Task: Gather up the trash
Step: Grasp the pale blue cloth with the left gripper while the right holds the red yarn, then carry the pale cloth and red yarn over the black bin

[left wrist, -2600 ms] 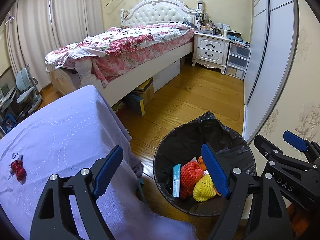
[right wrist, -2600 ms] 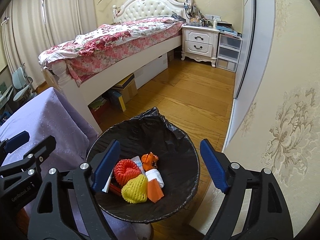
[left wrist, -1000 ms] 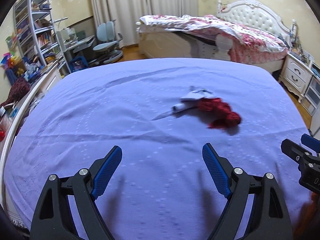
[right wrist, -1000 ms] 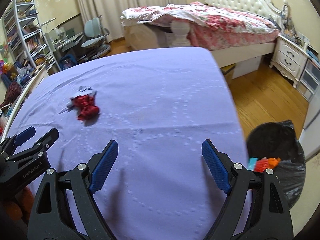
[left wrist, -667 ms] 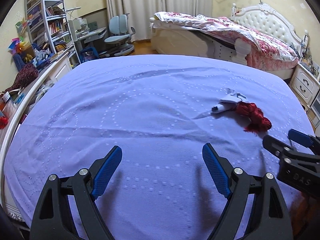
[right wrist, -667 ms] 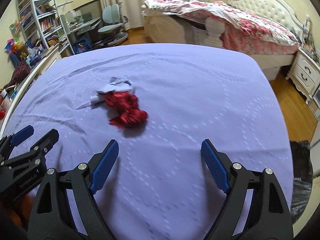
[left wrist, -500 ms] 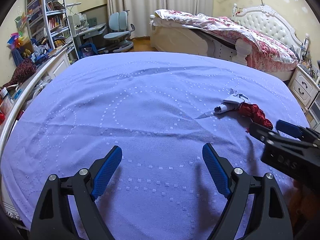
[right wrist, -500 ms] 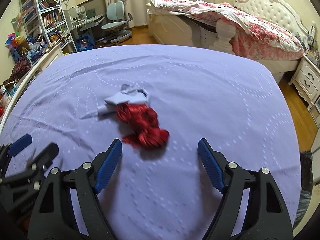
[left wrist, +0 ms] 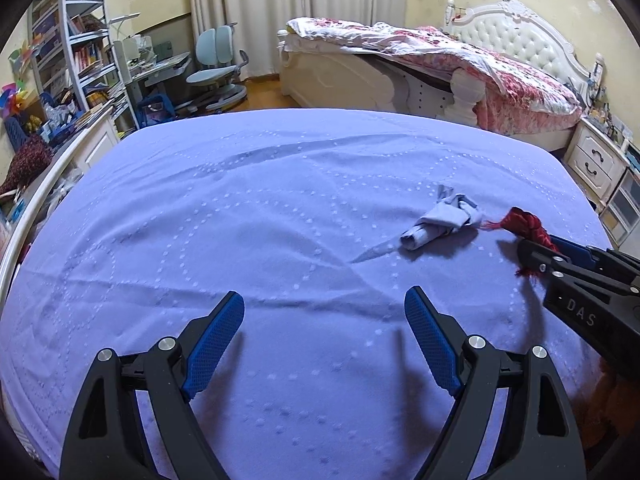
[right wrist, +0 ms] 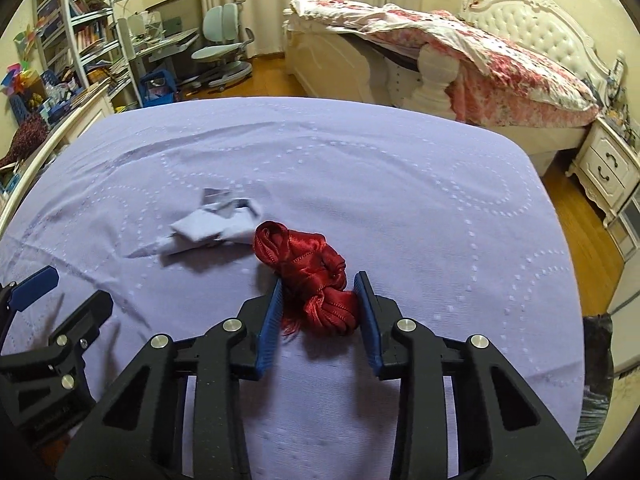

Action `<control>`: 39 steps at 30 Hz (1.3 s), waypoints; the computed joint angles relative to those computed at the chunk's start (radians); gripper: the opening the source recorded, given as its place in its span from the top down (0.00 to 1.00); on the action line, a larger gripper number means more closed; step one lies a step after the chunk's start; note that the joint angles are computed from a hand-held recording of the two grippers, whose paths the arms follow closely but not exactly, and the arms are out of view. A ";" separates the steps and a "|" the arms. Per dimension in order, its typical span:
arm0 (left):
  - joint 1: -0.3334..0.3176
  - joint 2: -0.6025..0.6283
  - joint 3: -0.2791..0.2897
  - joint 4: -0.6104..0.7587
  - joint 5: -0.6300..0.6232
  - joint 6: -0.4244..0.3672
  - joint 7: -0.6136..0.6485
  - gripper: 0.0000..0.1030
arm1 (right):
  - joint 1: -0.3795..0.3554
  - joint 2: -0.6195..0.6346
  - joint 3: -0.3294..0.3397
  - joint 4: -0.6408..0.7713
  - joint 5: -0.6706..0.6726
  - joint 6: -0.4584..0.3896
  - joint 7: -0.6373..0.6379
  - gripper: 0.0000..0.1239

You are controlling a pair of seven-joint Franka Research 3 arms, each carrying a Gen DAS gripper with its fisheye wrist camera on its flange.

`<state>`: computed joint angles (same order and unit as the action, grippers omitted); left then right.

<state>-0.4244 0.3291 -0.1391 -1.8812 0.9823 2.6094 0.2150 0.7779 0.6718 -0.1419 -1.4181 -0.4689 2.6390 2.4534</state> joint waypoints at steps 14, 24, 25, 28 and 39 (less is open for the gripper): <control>-0.047 0.177 0.015 0.249 -0.089 -0.018 0.234 0.20 | -0.058 -0.104 -0.026 -0.161 -0.088 0.031 0.124 0.73; -0.039 0.237 0.021 0.322 -0.240 0.022 0.378 0.33 | -0.090 -0.104 -0.015 -0.169 -0.073 0.061 0.086 0.72; -0.037 0.236 0.018 0.317 -0.253 0.026 0.394 0.40 | -0.090 -0.105 -0.015 -0.170 -0.071 0.064 0.084 0.72; -0.049 0.236 0.030 0.315 -0.263 0.037 0.406 0.55 | -0.084 -0.107 -0.017 -0.176 -0.070 0.070 0.083 0.72; -0.081 0.200 0.052 0.265 -0.230 0.058 0.352 0.63 | -0.065 -0.151 -0.023 -0.243 -0.085 0.099 0.103 0.74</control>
<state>-0.5054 0.5288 -0.0868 -1.6166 0.7525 2.6677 0.5671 0.7126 0.5208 -0.1654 -1.6612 -0.5537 2.7376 2.5562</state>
